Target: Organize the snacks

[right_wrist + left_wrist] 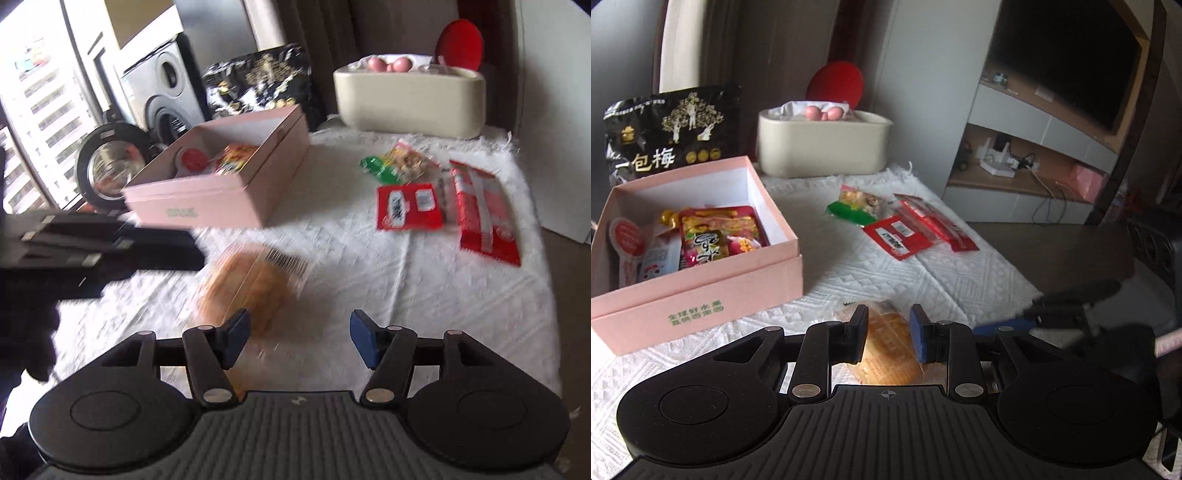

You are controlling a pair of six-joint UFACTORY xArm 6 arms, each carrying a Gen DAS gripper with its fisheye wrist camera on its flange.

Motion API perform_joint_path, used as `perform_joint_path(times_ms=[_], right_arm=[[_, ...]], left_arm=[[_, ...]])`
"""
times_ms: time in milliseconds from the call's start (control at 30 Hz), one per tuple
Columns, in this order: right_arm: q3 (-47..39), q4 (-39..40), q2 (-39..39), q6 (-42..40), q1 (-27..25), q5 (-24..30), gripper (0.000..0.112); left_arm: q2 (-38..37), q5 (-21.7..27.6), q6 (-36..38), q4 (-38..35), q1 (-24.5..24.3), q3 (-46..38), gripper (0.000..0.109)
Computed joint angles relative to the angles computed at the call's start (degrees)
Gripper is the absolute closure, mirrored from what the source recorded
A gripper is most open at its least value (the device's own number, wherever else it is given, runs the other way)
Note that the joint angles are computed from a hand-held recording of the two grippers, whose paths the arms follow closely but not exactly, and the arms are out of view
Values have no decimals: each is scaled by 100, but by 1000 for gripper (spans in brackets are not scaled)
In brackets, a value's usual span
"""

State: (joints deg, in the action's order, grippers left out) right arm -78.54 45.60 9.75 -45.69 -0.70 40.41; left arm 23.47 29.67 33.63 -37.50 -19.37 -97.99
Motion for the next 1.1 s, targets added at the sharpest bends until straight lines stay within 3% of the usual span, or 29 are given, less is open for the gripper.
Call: perform_joint_path(times_ms=[133,233,300,400,567,800,867,967,1100], right_arm=[[515,616,-375,-657,-11,213,49],[866,704,-592,-1121,190,-105,50],[1101,305,-701,-1074,403,-617,70],[1254,305,-808,-1151,435,-779,70],[1484,403,-983,-1263,330,-970,70],[1396,529,-831,-1193,393,-1368,71],[1398,356,-776,-1029,445,-1735,71],[1326,-147,-607,-386,426,-2120,71],[1220,227,-524,-291,286,-1999,65]], left_arm=[[164,-72,-827,604,-17,-207,80],[209,65,-714,744,-116,-336,80],[335,190,-472,863,-245,-501,80],[608,258,-596,1660,-427,-730,79],[358,-537,-545,2712,-467,-15,77],[-32,-748,-2063,4285,21,478,77],[-74,-687,-2275,4315,158,509,76],[-114,-603,-1969,3639,271,514,76],[-101,-465,-1776,3145,290,465,76]])
